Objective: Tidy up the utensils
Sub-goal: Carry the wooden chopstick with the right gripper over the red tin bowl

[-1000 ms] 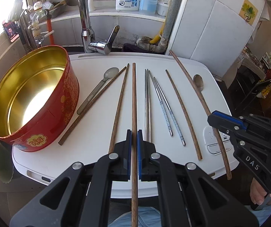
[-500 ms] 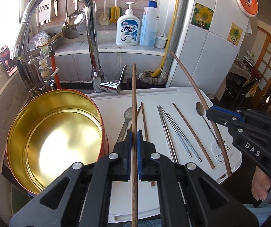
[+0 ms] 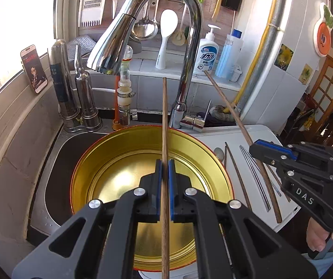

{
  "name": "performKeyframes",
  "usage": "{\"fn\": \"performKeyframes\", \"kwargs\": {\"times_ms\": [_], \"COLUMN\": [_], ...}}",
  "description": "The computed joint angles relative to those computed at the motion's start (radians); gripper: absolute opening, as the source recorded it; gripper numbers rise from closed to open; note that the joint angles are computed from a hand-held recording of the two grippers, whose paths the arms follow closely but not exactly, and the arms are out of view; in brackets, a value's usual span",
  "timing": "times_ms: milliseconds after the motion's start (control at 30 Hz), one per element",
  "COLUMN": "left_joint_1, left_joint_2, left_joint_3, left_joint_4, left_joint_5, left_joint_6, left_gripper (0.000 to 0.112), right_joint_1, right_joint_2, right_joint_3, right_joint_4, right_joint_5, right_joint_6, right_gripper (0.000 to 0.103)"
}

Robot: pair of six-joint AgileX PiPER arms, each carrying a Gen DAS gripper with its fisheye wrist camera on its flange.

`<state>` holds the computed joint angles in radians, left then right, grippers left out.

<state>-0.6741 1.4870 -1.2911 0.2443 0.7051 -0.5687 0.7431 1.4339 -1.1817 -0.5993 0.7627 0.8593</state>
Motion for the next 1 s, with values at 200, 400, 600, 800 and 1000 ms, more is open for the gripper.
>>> {"fn": "performKeyframes", "kwargs": {"times_ms": [200,400,600,800,1000], "left_joint_1": [0.127,0.188,0.211,0.203,0.196], "left_joint_2": [-0.004,0.034,0.087,0.177,0.289], "left_joint_3": [0.032,0.01,-0.036,-0.115,-0.203], "left_joint_4": [-0.184,-0.317,-0.378,-0.379,-0.346], "left_joint_5": [-0.045,-0.059,-0.051,-0.011,0.093], "left_joint_6": [0.235,0.409,0.505,0.535,0.529], "left_gripper": [0.005,0.005,0.005,0.005,0.005], "right_joint_1": [0.068,0.071,0.061,0.01,-0.074], "right_joint_2": [0.107,0.172,0.222,0.274,0.363], "right_joint_3": [-0.115,-0.188,-0.246,-0.292,-0.373], "right_joint_4": [-0.043,-0.052,-0.036,0.06,0.275], "right_joint_5": [0.074,0.115,0.128,0.133,0.189], "right_joint_6": [0.064,0.083,0.07,-0.015,-0.202], "right_gripper": [0.006,0.006,0.006,0.006,0.006]}}
